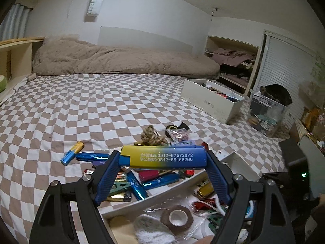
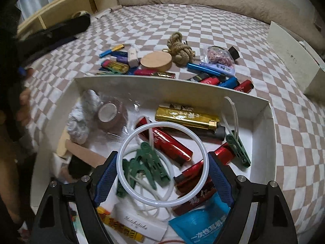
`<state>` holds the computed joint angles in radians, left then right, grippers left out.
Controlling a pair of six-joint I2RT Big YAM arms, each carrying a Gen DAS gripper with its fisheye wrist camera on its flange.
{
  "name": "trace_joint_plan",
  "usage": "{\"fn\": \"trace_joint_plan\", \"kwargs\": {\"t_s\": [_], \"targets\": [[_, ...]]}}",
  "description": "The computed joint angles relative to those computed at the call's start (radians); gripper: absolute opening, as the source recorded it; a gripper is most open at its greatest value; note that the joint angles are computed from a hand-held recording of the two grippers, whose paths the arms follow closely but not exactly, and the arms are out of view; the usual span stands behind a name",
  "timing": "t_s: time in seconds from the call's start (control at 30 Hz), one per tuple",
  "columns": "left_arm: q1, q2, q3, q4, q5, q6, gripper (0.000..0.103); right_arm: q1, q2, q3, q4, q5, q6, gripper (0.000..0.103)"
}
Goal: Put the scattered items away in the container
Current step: 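Lower the white ring into the tray with right tool while left tool carries the lighter over it, then lower the yellow-blue lighter into the tray and open the left tool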
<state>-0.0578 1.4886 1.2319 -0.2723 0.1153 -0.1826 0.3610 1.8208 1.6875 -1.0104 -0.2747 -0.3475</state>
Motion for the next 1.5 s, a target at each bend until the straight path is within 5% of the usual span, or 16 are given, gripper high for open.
{"fn": "trace_joint_plan", "kwargs": {"t_s": [0.87, 1.2, 1.5], "targets": [[-0.062, 0.001, -0.017, -0.048, 0.029, 0.021, 0.082, -0.074, 0.015, 0.023, -0.045, -0.153, 0.085, 0.09], [-0.102, -0.038, -0.076, -0.05, 0.05, -0.047, 0.082, -0.121, -0.005, 0.01, -0.028, -0.243, 0.162, 0.09], [-0.155, -0.079, -0.104, -0.158, 0.005, -0.126, 0.082, -0.128, -0.036, -0.031, 0.024, -0.261, 0.197, 0.09]]}}
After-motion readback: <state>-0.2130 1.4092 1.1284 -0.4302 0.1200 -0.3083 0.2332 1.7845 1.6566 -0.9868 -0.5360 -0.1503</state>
